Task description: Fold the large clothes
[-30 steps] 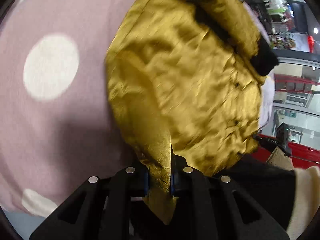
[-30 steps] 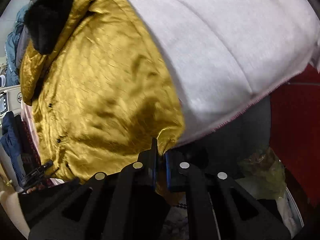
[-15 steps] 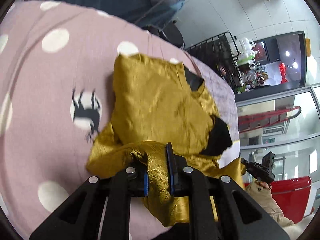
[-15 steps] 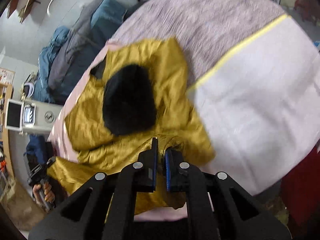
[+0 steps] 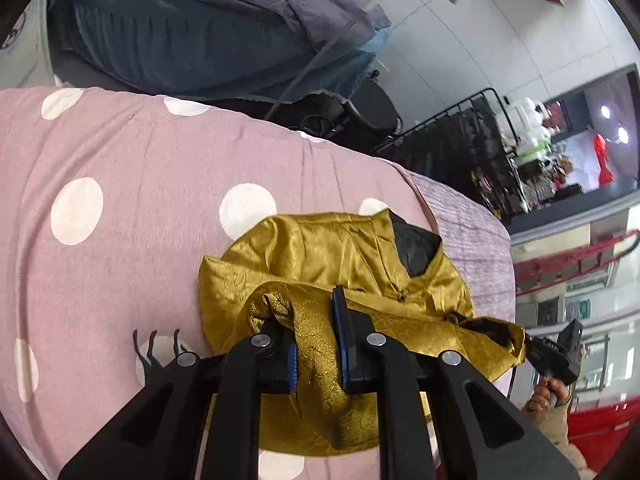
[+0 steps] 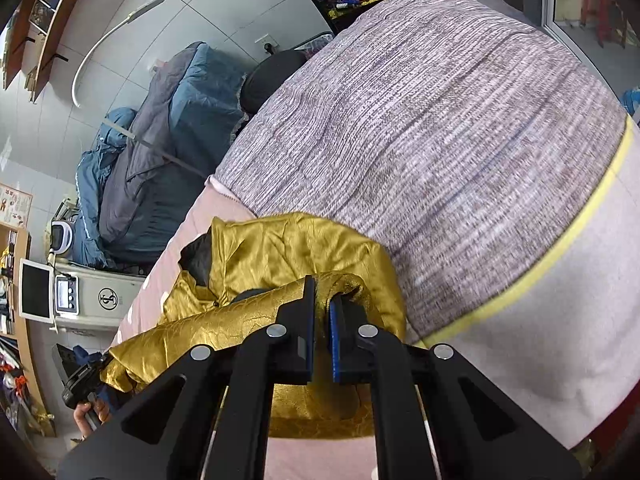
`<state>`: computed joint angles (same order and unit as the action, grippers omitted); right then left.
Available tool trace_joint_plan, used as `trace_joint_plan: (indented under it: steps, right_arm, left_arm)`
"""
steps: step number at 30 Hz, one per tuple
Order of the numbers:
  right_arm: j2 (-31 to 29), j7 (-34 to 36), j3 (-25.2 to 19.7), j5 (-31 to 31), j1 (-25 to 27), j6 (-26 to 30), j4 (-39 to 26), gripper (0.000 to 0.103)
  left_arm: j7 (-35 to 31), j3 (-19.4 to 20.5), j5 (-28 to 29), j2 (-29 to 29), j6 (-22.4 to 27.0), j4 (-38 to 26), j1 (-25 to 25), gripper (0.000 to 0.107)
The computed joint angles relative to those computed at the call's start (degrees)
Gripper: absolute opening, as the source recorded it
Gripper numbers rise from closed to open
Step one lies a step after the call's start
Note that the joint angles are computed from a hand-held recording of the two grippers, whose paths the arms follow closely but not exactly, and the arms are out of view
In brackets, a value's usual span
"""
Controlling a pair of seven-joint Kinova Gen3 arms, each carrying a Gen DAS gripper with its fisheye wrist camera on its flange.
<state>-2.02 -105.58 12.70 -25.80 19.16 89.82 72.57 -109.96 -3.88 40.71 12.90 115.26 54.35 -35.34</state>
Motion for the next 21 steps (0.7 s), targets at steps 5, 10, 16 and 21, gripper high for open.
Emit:
trace_joint_plan:
  steps: [5, 10, 16, 21]
  right_arm:
    - [2.17, -0.53, 0.27, -1.41, 1.20, -2.24, 2.12, 0.006]
    - [4.38, -1.06, -1.06, -0.92, 1.67, -3.39, 2.57, 0.006]
    - [6.94, -1.28, -2.79, 0.74, 1.33, -4.74, 2.98, 0.007]
    - [8.59, -2.11, -4.03, 1.78, 0.72, -5.75, 4.02, 0.007]
  left_arm:
    - [4.22, 0.40, -2.46, 0.91, -4.37, 1.12, 2.79, 0.014]
    - [7.63, 0.75, -4.52, 1.47, -8.08, 2.91, 4.79, 0.014]
    - [10.88, 0.91, -7.07, 2.72, -9.70, 4.92, 6.06, 0.019]
    - [11.99, 0.96, -5.54, 3.50, -10.10, 5.35, 4.68, 0.043]
